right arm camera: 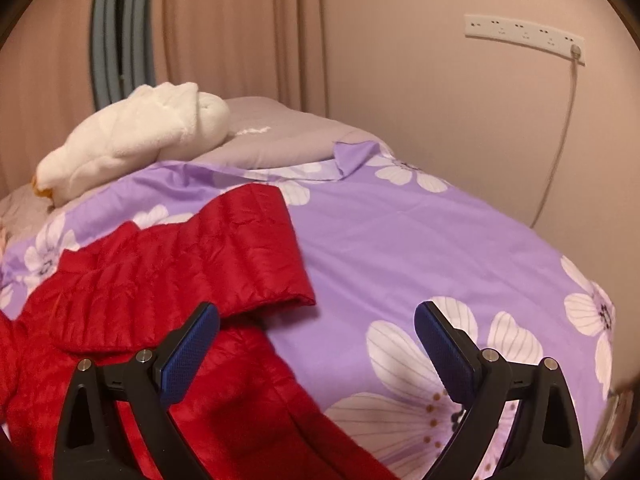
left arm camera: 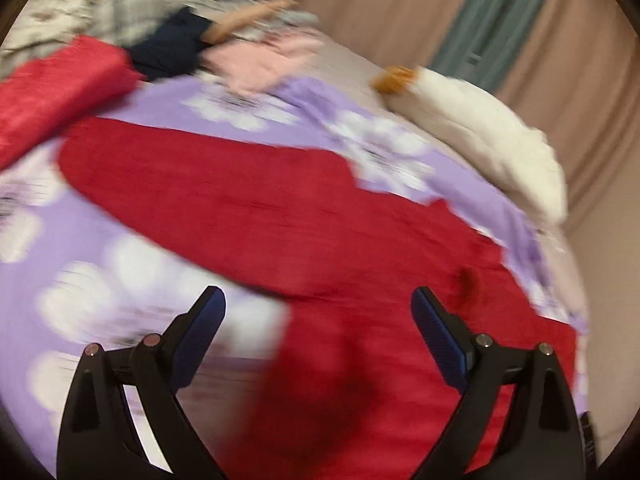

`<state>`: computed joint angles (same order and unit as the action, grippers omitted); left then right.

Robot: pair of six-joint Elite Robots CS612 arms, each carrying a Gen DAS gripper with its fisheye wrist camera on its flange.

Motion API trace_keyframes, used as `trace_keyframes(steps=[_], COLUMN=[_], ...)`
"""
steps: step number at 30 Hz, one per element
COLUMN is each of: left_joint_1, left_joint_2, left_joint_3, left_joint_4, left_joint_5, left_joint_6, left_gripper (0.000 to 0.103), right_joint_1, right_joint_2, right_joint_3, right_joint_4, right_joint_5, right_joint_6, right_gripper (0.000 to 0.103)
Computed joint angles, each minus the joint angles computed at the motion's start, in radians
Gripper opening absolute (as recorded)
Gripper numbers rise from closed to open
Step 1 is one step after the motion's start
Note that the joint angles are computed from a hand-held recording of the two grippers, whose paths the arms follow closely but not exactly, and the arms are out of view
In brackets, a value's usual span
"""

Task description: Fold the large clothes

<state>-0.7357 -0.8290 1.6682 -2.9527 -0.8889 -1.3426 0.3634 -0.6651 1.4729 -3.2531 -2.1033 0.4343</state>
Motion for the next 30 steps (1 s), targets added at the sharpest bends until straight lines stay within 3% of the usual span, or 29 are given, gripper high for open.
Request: trace_keyframes(steps=[2,5,8,10,11,14,15,17,21,23,27,30], left_joint_1=[0.018,0.043,0.056,0.055,0.05,0.037,0.036,0.033,0.026,0.027,0.027,0.038], left_joint_2=[0.051,0.138,0.202,0.23,0.239,0.252,0.252,0.252,0.216,0.19,0.136,0.114], left_joint_3=[-0.082,-0.223,-0.318,-0.363,-0.38,-0.418,-0.426,-0.436,-0.393,-0.35,-0.272,-0.228], left_joint_4=[-0.036,0.0,0.054,0.088,0.109,0.157,0.195,0.251,0.339,0.34,0.43,0.441], left_joint_5=[-0.119,-0.289,-0.362,-0.337,-0.301,-0.215,-0.2,-0.159,-0.038,0.01,0.129,0.136], left_joint_6=[0.082,0.169,0.159,0.164,0.166,0.209,0.196,0.163,0.111,0.082,-0.022,-0.054], left_gripper=[0.096,0.094,0.091,0.089,0.081,0.032,0.022,0.014,0.01,0.01,0.01,0.012], right_joint_1=[-0.002,-0.006,-0.03,-0.035,-0.035,-0.044,-0.052,-0.067,-0.075,-0.068,-0.049,-0.045], right_joint_2=[-0.003,-0.002,-0.017,-0.019,-0.019,-0.023,-0.028,-0.035,-0.039,-0.038,-0.03,-0.027], right_joint_3=[0.01,0.015,0.038,0.046,0.046,0.056,0.062,0.077,0.093,0.088,0.071,0.064], right_joint_4=[-0.015,-0.001,0.003,-0.01,-0.006,0.013,0.027,0.021,-0.03,-0.026,-0.022,-0.016], right_joint_5=[0.004,-0.032,0.058,0.066,0.047,0.029,0.049,0.124,0.203,0.187,0.141,0.161], right_joint_6=[-0.045,-0.065,-0.035,-0.051,-0.058,0.014,0.068,0.148,0.189,0.174,0.112,0.093], right_gripper=[0.097,0.097,0.097,0.097,0.097,0.097,0.097,0.097,0.097,0.097,0.097,0.097])
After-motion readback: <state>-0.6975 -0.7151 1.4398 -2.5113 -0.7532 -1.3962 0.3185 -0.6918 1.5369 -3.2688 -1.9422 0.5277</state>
